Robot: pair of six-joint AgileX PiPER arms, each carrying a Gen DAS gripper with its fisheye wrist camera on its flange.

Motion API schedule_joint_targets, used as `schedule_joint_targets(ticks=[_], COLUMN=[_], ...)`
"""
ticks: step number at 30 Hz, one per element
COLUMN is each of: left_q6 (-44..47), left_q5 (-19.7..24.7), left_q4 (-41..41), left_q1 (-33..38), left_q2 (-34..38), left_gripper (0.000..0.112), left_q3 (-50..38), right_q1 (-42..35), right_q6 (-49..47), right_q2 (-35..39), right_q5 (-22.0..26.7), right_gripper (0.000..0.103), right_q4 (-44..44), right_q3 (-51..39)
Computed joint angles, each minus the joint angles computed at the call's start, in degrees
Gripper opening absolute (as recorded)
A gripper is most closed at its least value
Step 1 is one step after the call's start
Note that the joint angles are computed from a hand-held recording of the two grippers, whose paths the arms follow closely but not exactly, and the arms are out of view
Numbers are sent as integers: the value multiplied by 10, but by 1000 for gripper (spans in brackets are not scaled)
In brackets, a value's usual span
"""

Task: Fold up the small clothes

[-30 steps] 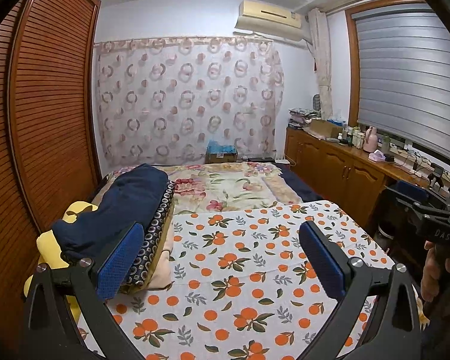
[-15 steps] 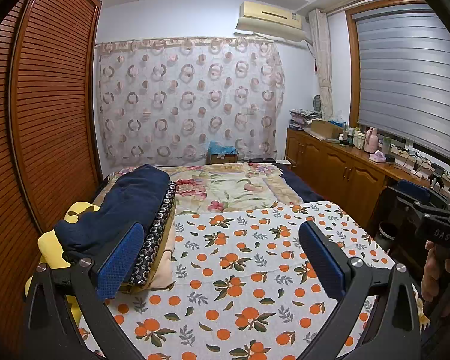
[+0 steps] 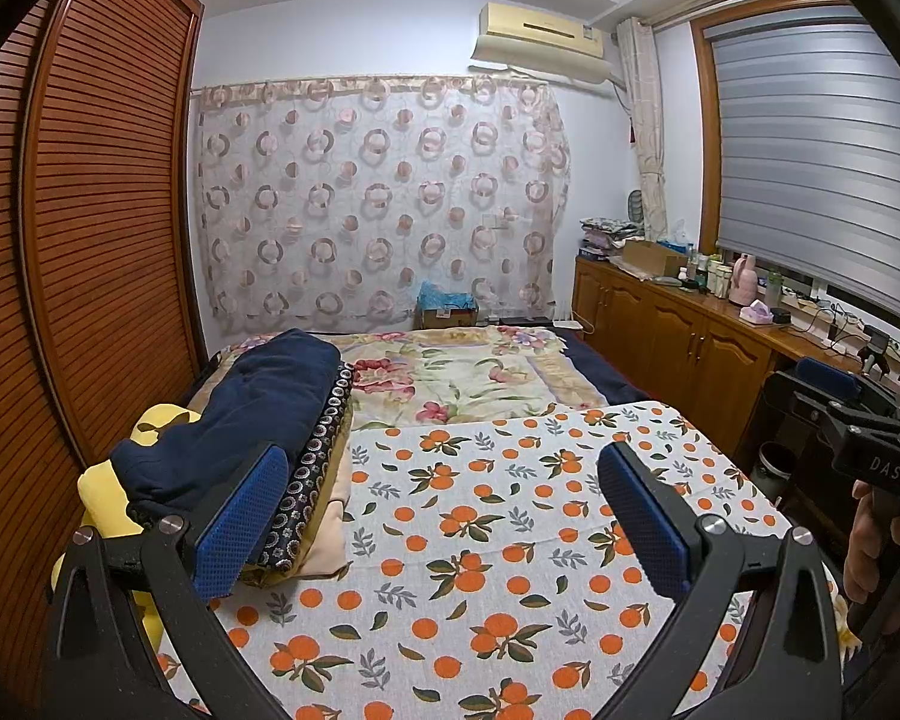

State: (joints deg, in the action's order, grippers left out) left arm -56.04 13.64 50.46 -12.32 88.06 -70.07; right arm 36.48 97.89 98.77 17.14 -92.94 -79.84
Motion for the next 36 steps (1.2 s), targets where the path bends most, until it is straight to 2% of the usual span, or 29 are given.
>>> schedule_joint_targets(ticks=[16,36], left_q6=[7,10], left_q5=[-6,-6], left_q4=[-7,-10], left_q1=[5,5], left_q2=[-3,-6], left_gripper=[103,103], left_q3=[4,7], right_q1=[-11,-19], right_q6=[25,18], right_q2=[-3,-6], right_q5=[-13,-25], right_gripper=[86,86], right_q4=[-30,-26], right_q3=[9,11])
